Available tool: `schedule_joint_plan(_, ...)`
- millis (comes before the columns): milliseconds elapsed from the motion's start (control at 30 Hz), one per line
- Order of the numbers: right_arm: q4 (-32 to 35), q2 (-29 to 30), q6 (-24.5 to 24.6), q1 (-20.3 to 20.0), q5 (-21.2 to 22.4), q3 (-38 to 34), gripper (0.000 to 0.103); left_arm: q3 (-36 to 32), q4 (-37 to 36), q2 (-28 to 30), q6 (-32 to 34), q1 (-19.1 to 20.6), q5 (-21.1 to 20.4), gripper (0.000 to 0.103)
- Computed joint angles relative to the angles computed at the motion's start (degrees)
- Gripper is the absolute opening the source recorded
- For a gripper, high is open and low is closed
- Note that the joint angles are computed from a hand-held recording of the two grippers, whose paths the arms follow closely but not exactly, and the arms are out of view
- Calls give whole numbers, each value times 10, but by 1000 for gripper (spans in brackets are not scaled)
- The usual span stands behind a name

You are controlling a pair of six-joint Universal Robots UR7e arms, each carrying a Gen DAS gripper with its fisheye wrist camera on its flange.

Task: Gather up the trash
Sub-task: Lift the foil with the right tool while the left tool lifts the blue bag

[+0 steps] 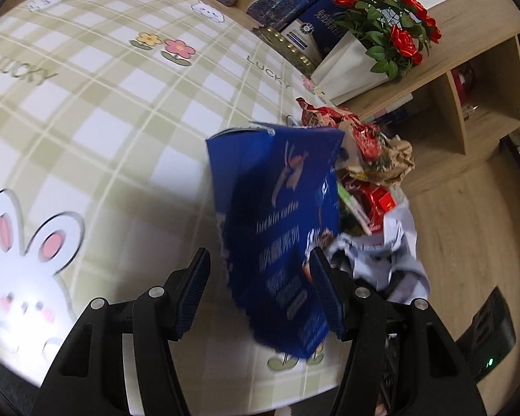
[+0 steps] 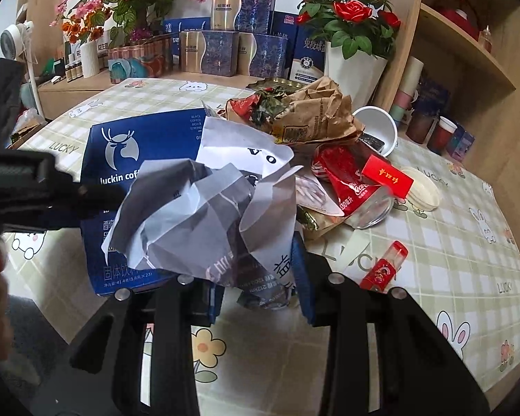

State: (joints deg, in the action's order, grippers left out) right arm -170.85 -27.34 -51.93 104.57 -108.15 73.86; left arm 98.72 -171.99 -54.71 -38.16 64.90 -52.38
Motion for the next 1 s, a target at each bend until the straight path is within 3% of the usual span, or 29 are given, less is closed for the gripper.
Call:
schedule_joint_plan(67, 1, -1, 1, -1, 2, 1, 37, -10, -9, 7, 9, 10, -24, 57)
schedule_joint_plan(167, 5, -3, 2, -2, 4, 1, 37, -20, -28, 17, 23, 22, -57, 37)
schedule_joint_plan(367, 39, -7, 31, -5, 8, -10, 37, 9, -102, 12, 23, 25, -96, 26)
schedule_joint_plan(500, 179, -22, 144, -22, 54, -57, 36, 24, -104, -3, 33, -11, -36, 14)
schedule_joint_plan(600, 213, -34, 183, -30, 65, -64, 36, 33, -86, -20, 43, -41, 25, 13)
schedule_joint_plan(767, 222, -66, 200, -39, 90, -31, 36, 51, -48, -48, 61, -87, 111, 13)
schedule_joint_plan(1000, 206, -124, 196, -45, 122, 37, 36, 95, -7, -93, 29, -126, 123, 13)
